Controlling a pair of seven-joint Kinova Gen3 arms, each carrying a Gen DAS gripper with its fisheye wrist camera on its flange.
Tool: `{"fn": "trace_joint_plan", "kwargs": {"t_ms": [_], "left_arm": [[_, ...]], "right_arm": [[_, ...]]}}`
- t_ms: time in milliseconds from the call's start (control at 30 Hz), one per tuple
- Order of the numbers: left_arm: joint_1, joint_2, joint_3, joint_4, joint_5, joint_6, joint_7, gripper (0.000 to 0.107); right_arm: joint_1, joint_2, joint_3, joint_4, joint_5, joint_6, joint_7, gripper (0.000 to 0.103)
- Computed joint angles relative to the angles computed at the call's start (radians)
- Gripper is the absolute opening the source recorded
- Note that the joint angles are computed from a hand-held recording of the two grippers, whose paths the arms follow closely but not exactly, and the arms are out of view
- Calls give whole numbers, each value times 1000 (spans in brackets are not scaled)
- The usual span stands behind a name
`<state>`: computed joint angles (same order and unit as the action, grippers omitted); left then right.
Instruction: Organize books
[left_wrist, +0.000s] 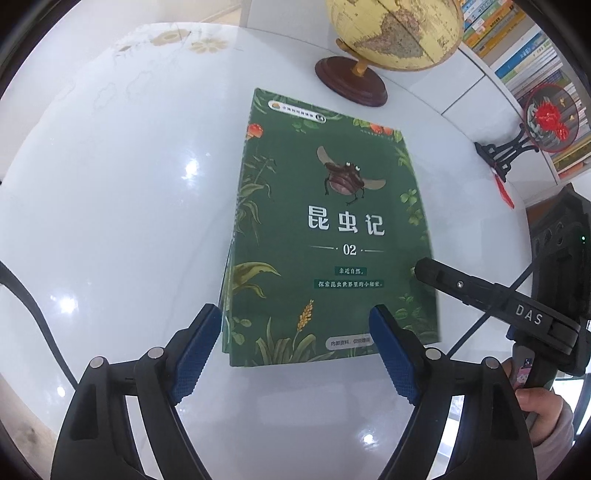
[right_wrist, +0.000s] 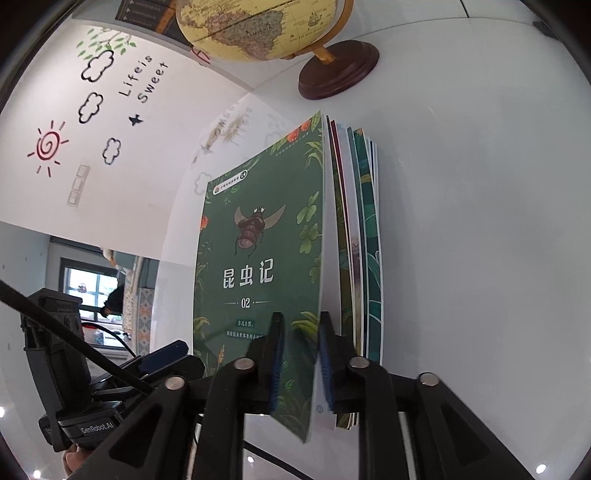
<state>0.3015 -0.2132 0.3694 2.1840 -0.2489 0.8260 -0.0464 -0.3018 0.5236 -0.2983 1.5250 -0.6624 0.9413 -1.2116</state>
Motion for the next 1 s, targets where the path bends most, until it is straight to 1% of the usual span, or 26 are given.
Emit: {"fn": "trace_joint_plan", "kwargs": {"t_ms": [33, 67, 133, 167, 200, 267, 333, 367, 400, 500, 567, 633, 733, 800, 833, 900, 967, 1000], "left_arm": [[-1, -4, 6, -3, -5, 8, 9, 81], [-2, -7, 13, -11, -14, 24, 18, 81], [-3, -9, 27, -29, -35, 52, 34, 81], [-3, -10, 32, -38, -43, 67, 41, 81], [-2, -10, 34, -47, -50, 80, 44, 81], [1, -9, 48, -72, -72, 111, 58, 81], [8, 3, 61, -111, -100, 153, 67, 81], [13, 9, 60, -126, -112, 163, 66, 81], [20, 13, 65, -144, -127, 179, 71, 81], [45, 27, 83, -207, -182, 240, 86, 81], [66, 49, 101, -259, -229, 287, 103, 81], [98, 81, 121, -318, -283, 342, 121, 81], [151, 133, 137, -398, -358, 403, 131, 81], [191, 166, 144, -444, -406, 434, 136, 81], [213, 187, 149, -471, -434, 450, 138, 81], [251, 215, 142, -514, -465, 450, 132, 81], [294, 241, 139, -558, -512, 466, 148, 81], [317, 258, 137, -581, -542, 484, 154, 81]], "right_arm": [[-18, -7, 9, -14, 33, 5, -27, 37], [-54, -25, 36, -23, 74, 3, -50, 47], [-142, -74, 114, -20, 155, -23, -65, 48], [-165, -94, 130, -23, 194, -30, -68, 48], [-170, -118, 131, -19, 219, -41, -57, 48], [-136, -155, 81, -8, 278, -69, -62, 48], [-110, -199, 58, 3, 307, -92, -47, 48], [-101, -225, 62, 12, 297, -103, -26, 48], [-74, -259, 58, 24, 271, -117, 6, 48], [-19, -324, 60, 29, 201, -127, 69, 48], [-10, -373, 80, 32, 182, -143, 84, 48], [20, -439, 99, 47, 133, -166, 140, 48], [33, -524, 134, 81, 87, -211, 211, 50], [24, -588, 159, 124, 72, -267, 260, 57], [15, -617, 171, 149, 70, -297, 283, 67], [2, -677, 182, 198, 90, -362, 301, 77], [-28, -727, 212, 239, 102, -400, 310, 81], [-28, -748, 215, 257, 116, -417, 293, 83]]}}
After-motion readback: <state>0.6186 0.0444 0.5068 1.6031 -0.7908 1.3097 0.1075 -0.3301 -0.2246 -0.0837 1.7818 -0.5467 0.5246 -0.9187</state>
